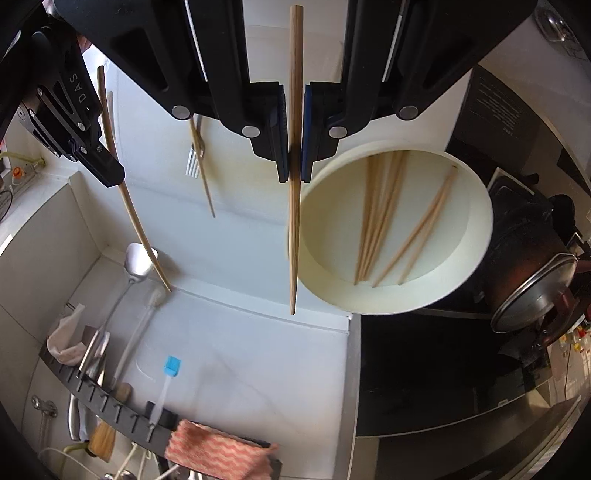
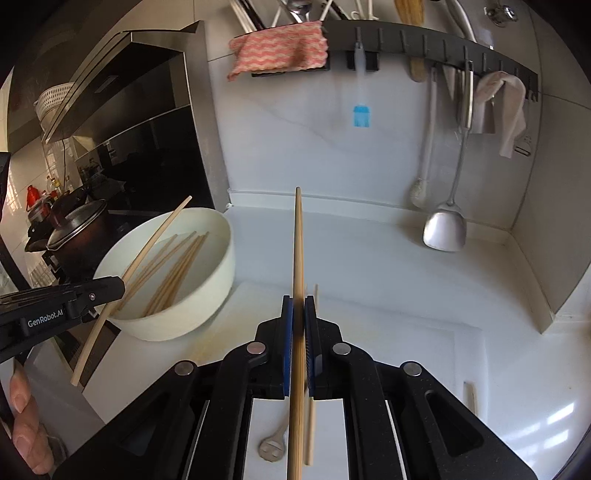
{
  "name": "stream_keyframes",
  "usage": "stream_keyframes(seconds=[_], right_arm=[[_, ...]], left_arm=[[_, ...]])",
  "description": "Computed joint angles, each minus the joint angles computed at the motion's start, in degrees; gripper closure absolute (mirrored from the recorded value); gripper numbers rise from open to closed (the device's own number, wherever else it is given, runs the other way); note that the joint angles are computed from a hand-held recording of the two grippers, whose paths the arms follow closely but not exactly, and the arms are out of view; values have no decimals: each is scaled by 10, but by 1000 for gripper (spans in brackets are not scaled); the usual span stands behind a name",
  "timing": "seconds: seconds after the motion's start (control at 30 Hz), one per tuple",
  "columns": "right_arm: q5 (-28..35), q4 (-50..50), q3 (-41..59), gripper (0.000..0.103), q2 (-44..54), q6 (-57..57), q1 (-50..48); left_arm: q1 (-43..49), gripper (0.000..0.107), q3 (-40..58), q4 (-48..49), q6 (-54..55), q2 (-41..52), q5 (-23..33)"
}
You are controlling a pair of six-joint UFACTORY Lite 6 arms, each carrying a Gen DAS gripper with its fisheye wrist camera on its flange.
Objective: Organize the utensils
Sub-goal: 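Carry the chopstick with the right tool over the white basin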
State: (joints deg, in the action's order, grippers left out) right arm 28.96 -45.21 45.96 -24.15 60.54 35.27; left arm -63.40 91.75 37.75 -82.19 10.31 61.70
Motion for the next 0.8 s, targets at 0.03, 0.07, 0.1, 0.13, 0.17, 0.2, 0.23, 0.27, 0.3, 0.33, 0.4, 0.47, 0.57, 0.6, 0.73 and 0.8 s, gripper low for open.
stream_keyframes(seconds=[0.03,0.07,0.1,0.13,0.17,0.2,0.23,0.27,0.3,0.33,0.4,0.47,0.57,0.6,0.73,0.8], right_arm=[[4,-17,25,97,31,25,16],[14,-40,48,97,59,56,36],[26,-64,77,97,93,87,54],[37,-76,106,97,127,107,67],[42,-78,137,97,160,120,78],[44,-76,170,97,194,129,86],[45,-66,207,97,230,127,91],[44,-55,241,97,263,121,93],[47,-49,278,97,297,118,97],[50,-42,311,97,328,113,99],[64,-27,378,97,390,108,107],[73,-1,443,97,447,94,112],[99,40,555,97,536,55,117],[108,54,589,97,562,41,118],[151,109,749,97,675,-15,120],[167,135,813,97,721,-37,117]], left_arm=[[15,100,-19,-1,13,-19,-8],[31,100,-33,0,27,-32,-17],[51,100,-55,-2,44,-52,-30],[77,100,-72,-13,70,-65,-45],[105,100,-88,-30,100,-79,-65],[134,100,-104,-48,132,-94,-84],[162,100,-117,-63,163,-106,-98],[190,100,-134,-74,195,-121,-115],[216,100,-146,-84,223,-130,-131],[241,100,-155,-95,253,-134,-145],[291,100,-166,-131,318,-135,-172],[339,100,-172,-180,390,-132,-192],[395,100,-177,-232,477,-121,-213],[411,100,-178,-251,506,-117,-220],[461,100,-174,-312,595,-89,-238],[475,100,-173,-327,620,-75,-244]])
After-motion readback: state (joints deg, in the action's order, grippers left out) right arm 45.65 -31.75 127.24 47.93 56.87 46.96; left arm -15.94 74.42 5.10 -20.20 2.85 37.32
